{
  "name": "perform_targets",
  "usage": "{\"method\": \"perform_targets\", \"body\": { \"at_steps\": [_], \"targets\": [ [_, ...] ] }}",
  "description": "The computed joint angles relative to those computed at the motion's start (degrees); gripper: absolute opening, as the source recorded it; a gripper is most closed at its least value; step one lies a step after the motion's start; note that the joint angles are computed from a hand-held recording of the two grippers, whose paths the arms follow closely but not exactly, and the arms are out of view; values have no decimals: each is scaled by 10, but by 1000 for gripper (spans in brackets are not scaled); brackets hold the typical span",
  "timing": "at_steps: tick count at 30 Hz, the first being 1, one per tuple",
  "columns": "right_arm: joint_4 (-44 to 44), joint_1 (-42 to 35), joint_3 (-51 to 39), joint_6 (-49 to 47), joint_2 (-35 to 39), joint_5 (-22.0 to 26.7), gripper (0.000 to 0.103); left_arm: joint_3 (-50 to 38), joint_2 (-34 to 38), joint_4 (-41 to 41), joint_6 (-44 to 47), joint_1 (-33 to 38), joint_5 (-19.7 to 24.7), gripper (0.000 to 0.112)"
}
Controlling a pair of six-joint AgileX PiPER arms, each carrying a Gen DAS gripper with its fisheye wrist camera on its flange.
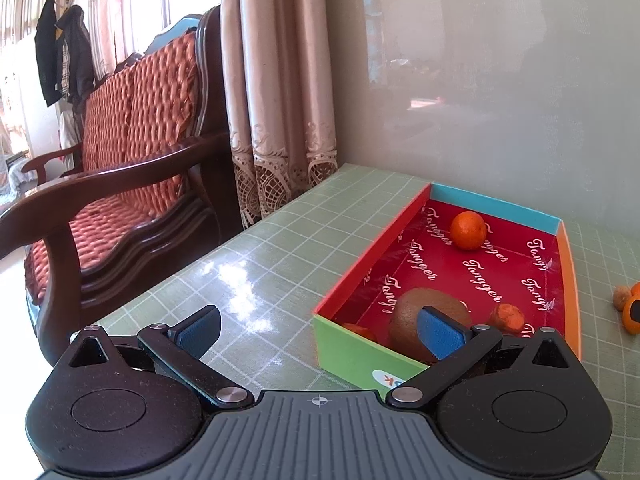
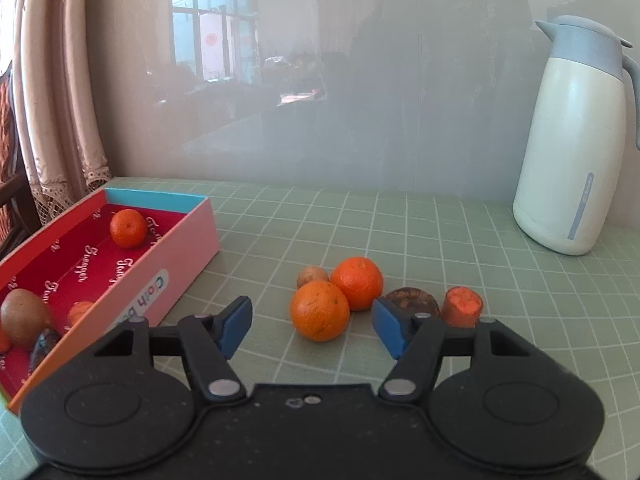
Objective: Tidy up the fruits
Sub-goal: 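Grasp the second mandarin orange with the right gripper, then carry the mandarin with the right gripper into the red box and release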
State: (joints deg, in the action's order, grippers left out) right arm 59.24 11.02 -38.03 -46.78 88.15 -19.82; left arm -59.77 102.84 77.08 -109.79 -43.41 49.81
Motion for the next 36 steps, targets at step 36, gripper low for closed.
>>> {"method": "perform_targets", "body": {
  "at_steps": [36],
  "targets": [
    [-29, 90, -40, 14, -43, 54, 37, 68, -52, 0, -39, 49, -7, 103]
  ]
}}
